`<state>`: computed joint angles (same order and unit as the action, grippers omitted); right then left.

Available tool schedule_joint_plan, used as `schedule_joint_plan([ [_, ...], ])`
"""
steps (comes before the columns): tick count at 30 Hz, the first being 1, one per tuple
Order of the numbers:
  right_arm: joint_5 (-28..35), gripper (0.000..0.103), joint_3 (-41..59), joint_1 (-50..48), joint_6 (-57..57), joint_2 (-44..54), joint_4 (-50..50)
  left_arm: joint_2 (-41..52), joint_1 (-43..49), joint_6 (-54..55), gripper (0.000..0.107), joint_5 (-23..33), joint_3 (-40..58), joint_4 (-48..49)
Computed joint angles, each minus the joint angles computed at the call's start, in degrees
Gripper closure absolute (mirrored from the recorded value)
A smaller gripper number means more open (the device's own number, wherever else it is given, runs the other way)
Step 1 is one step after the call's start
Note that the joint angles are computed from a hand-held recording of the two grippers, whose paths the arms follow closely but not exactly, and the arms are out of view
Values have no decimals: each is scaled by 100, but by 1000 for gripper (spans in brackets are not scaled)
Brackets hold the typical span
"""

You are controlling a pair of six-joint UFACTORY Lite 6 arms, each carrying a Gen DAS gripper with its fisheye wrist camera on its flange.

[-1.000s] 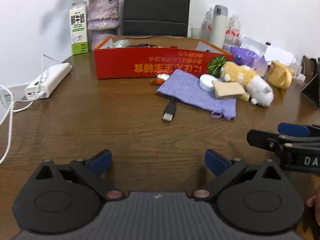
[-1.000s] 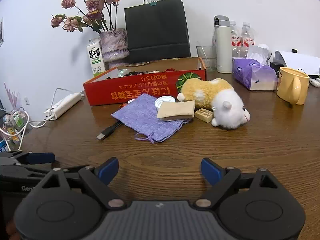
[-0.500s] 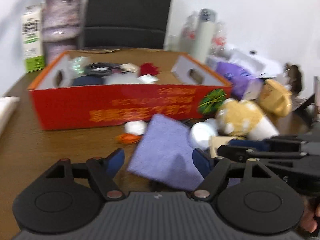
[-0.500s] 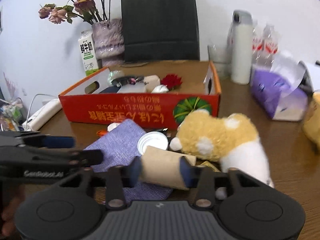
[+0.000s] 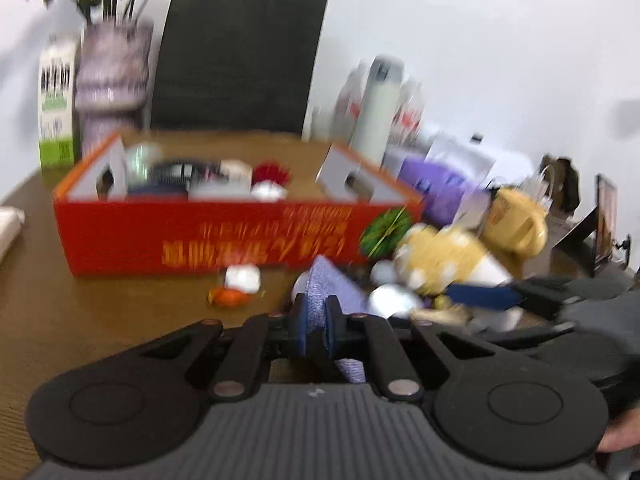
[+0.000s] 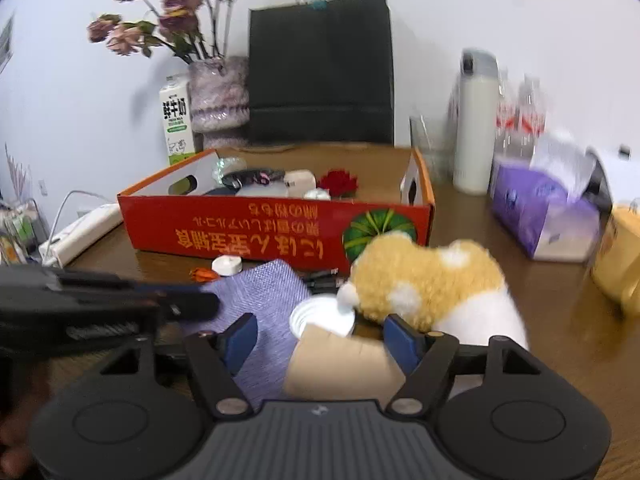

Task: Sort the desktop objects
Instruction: 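Grasp the purple cloth pouch with the left tool while the right tool grasps the tan sponge block, then lift the purple pouch and tan sponge up off the table with both tools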

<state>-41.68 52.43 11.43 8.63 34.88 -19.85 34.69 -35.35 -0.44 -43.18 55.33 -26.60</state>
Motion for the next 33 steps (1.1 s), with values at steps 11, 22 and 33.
schedule_joint_plan([
  [11, -569, 91, -1885, -718, 1544, -1344, -1832, -2834, -1942, -1164, 99, -735, -3257, -1439],
  [22, -667, 87, -3458, -1620, 1216, -2483, -2426, -1974, -3810, 312, 23, -787, -2821, -4629],
  [33, -954, 87, -3535, -2317, 1538, -2614, -3245, -540, -3397, 1672, 4, -47, -1180, -4514],
])
